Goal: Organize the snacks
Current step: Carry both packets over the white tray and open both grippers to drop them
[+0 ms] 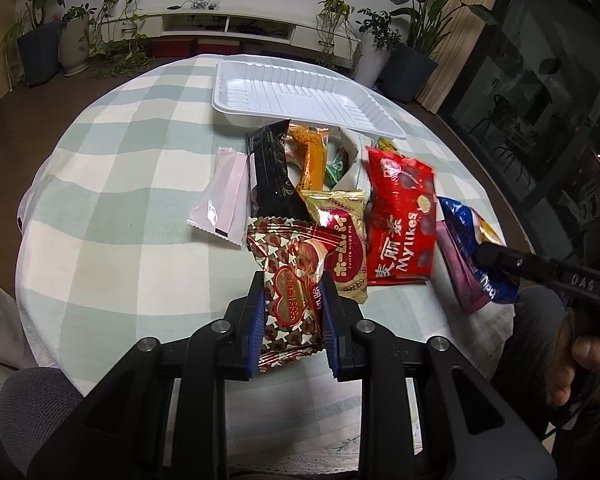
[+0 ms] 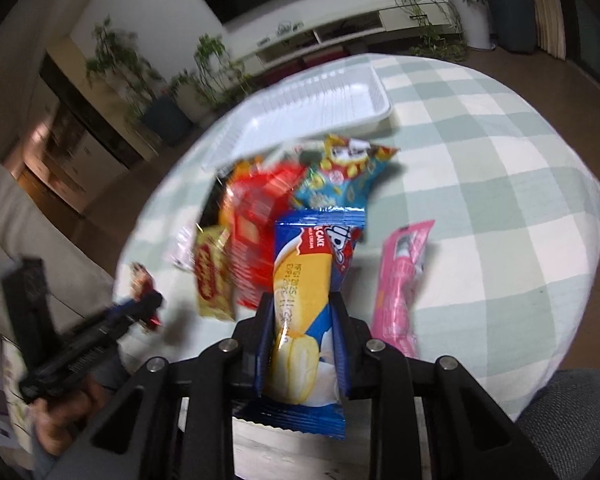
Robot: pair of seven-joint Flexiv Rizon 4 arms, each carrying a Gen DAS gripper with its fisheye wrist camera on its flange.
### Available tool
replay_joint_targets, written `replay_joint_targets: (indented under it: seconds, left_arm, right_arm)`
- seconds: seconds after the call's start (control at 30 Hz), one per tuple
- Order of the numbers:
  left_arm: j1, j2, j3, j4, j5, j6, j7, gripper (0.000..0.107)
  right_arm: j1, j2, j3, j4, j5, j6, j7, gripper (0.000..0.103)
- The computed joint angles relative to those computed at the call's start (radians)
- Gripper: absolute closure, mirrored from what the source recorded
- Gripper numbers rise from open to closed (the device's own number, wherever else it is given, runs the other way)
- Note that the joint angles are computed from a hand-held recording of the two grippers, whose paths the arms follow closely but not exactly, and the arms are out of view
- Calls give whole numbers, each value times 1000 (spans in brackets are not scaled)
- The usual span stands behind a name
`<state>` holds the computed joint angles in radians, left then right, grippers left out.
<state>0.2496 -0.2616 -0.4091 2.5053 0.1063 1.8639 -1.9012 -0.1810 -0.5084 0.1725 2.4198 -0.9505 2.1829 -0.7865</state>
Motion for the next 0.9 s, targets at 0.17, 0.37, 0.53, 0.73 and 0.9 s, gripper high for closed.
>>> replay_joint_targets:
  seconds: [0.17, 0.37, 0.53, 0.73, 0.9]
  left_arm:
    - [72, -10, -80, 4, 22, 7, -13, 84]
    - [113, -19, -126, -3, 40, 6, -22, 84]
    - [155, -13, -167, -11, 45, -6, -19, 84]
    - [337, 13, -338, -31, 40, -40, 10, 84]
    - [301, 71, -255, -135, -10, -144, 109, 84]
  right_arm:
    - [-132, -113, 5, -87, -293, 163, 233, 75]
    - [-149, -262, -37, -208, -489, 433, 426, 75]
    - [-91, -254, -84, -196, -450, 484, 404, 75]
    - [-26, -179, -170, -197, -362, 480, 368, 75]
    - [3, -81, -216, -271, -273, 362, 351, 75]
